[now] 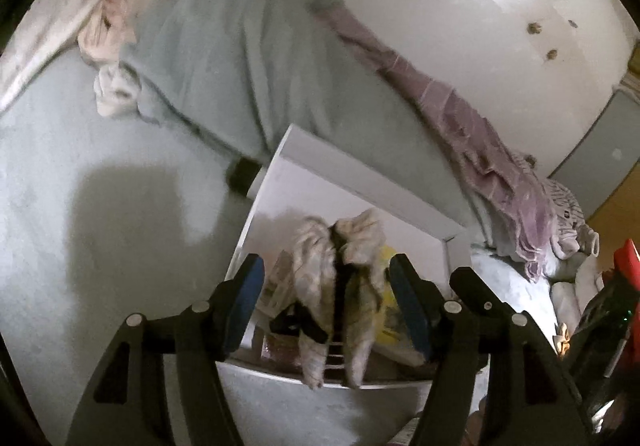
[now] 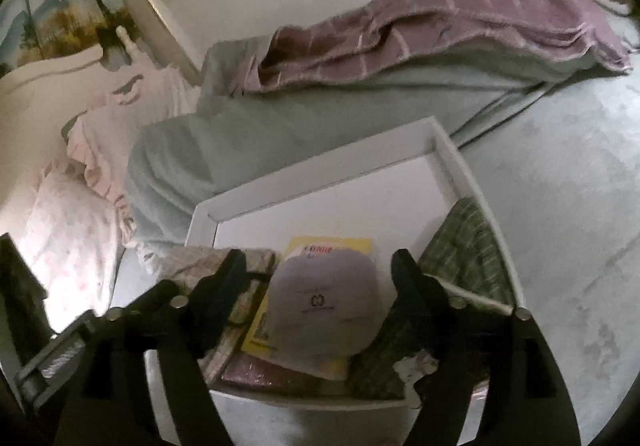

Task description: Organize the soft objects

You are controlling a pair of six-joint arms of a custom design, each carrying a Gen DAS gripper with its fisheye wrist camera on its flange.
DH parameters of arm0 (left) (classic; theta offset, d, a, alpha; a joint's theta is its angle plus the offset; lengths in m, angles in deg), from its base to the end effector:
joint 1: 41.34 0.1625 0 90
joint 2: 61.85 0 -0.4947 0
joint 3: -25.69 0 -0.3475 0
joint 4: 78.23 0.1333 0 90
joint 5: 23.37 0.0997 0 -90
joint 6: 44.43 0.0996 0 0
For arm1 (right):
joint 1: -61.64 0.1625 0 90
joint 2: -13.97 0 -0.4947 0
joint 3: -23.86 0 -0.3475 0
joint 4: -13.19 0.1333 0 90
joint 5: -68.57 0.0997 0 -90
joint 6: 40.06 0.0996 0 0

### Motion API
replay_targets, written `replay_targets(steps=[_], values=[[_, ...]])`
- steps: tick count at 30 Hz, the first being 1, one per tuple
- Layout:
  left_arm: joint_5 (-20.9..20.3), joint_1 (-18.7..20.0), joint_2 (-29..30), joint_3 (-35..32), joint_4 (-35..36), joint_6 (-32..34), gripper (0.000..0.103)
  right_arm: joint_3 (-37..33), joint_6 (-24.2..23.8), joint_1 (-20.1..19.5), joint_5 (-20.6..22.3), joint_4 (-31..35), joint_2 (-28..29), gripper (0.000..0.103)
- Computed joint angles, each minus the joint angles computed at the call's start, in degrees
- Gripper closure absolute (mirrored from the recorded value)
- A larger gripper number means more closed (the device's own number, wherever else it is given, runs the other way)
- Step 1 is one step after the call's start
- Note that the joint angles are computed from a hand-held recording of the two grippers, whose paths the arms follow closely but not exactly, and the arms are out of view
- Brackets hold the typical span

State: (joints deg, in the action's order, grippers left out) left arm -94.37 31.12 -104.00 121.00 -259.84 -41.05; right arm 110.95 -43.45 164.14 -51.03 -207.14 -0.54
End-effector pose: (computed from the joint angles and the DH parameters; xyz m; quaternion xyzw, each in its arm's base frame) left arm -0.0565 -0.7286 0.2046 0.1156 0.9257 -0.3415 0.1146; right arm 0.2357 -0.6744 -0.0070 -0.0051 -0.8555 0.4832 0.1859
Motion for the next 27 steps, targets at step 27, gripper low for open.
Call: replay_targets(steps=[27], values=[[15.91, -6.88, -7.49, 6.49, 6.33, 3.12, 0.037, 5.21, 10.55, 2.58, -1.88, 16.39, -6.81, 0.013]])
